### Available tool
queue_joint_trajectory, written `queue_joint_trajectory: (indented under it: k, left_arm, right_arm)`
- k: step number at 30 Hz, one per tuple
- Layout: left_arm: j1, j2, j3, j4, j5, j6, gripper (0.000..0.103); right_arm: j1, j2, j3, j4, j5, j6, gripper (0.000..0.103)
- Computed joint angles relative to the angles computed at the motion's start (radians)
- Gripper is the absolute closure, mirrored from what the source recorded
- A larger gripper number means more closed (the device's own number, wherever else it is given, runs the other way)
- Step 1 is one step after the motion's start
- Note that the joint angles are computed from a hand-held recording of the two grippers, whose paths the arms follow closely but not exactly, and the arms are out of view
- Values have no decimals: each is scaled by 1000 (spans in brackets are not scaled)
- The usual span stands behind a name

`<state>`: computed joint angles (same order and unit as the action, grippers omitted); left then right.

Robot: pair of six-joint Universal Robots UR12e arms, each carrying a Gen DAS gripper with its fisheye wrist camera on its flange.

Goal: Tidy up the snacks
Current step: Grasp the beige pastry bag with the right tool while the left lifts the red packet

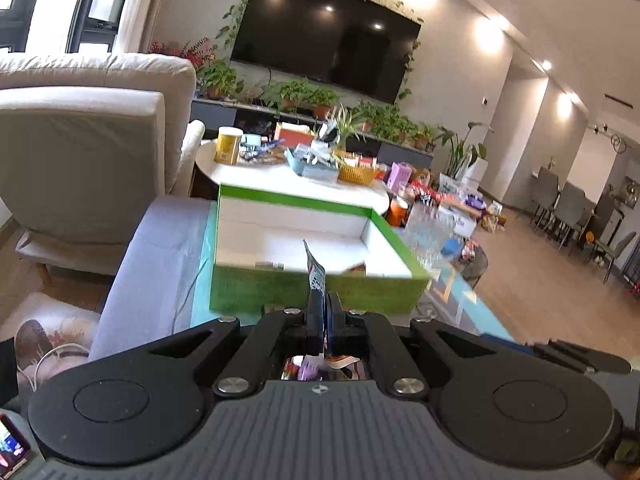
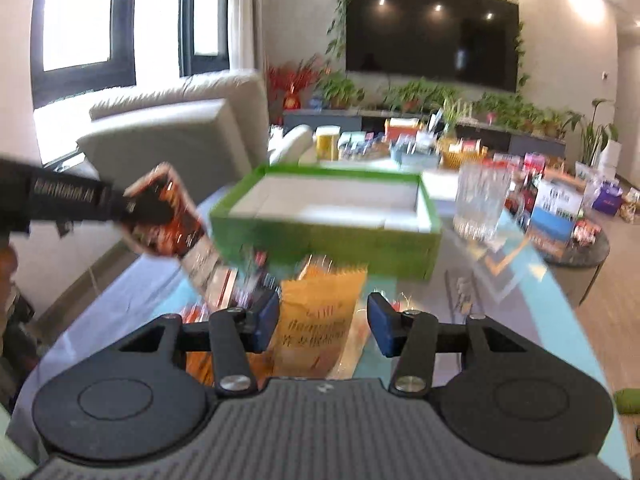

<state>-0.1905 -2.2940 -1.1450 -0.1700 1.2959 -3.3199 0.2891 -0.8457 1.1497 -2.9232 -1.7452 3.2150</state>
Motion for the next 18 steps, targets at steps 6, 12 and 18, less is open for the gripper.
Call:
queue_joint_trajectory:
  k: [6,12,18]
  left_arm:
    - [-6,-48,93,10,39,-29,101]
    - [-4,-74,129,-17,36,-39,101]
    - [-11,-89,155,-64,33,-36,101]
  right_arm:
    - [-30,47,-94,6,64,48,73]
    - [-47,9,-43,160,112,65,53]
    - [-49,-19,40,255,70,177,37]
